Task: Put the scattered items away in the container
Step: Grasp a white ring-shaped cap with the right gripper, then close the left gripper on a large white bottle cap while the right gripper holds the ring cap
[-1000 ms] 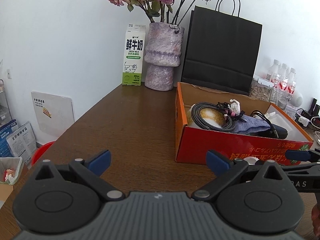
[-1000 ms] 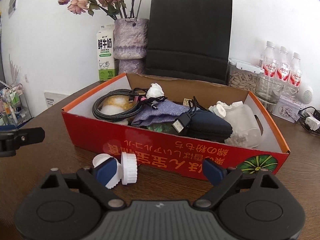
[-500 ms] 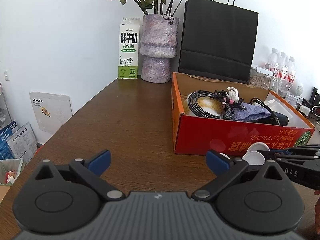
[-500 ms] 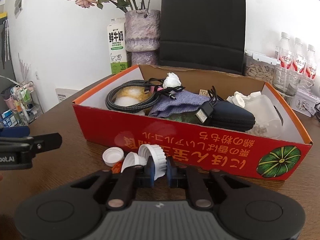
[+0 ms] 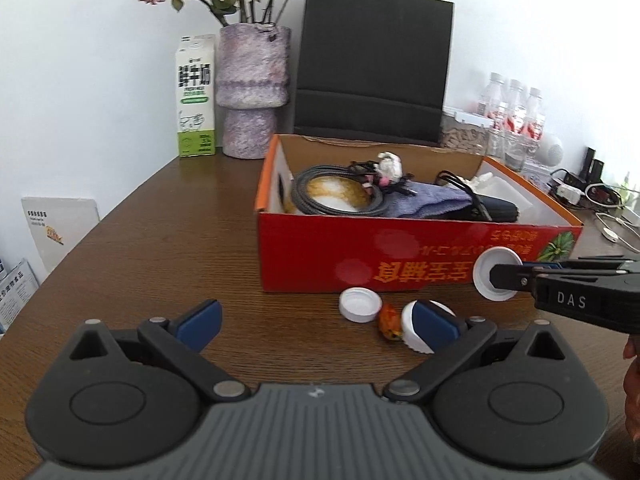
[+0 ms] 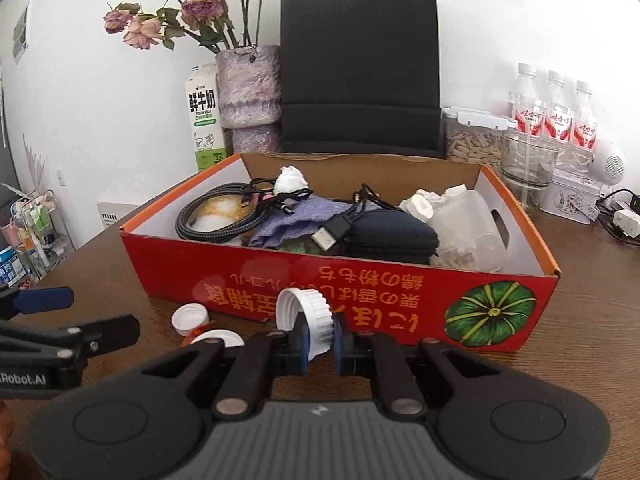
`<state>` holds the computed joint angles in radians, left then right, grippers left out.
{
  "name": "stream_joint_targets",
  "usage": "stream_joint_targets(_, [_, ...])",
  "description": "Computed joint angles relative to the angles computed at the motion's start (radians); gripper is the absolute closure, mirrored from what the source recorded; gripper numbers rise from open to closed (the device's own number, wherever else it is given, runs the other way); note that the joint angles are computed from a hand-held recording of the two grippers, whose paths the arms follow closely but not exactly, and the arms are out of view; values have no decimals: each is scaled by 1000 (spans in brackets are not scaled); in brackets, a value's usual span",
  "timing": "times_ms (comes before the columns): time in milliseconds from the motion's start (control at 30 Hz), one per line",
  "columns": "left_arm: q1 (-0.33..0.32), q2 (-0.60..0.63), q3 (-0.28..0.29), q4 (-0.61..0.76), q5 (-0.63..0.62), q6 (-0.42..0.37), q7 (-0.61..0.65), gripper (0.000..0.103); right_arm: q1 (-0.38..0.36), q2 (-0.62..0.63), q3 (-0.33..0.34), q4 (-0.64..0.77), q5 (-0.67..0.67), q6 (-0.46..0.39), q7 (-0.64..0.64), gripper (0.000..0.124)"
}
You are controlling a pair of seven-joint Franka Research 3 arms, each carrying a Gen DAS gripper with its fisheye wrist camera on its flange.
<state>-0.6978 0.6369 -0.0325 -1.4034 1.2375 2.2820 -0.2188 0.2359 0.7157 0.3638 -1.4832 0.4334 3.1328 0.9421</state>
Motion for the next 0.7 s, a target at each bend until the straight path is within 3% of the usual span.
stream_joint_targets(133, [-16,90,-7,136,-48,-18,116,0,-67,-12,58,-34,14,22,-34,113])
stream_joint_targets(367, [-57,219,38,337,-163,-55,231,3,-182,-13,153,-65,37,41,-94,113])
stream_joint_targets(467, [-64,269,52,419,-220,-68,267,17,-223,-11,184,-72,45,43,-115,113])
stream_joint_targets(533, [-68,302,60,471,-257,-73,288,33,-239,-9,196,-72,49,38,-127,113])
stream_joint_targets(700, [-91,392,96,619,-321,-123,332,39,-279,-7,227,-78,68,25,-171,113])
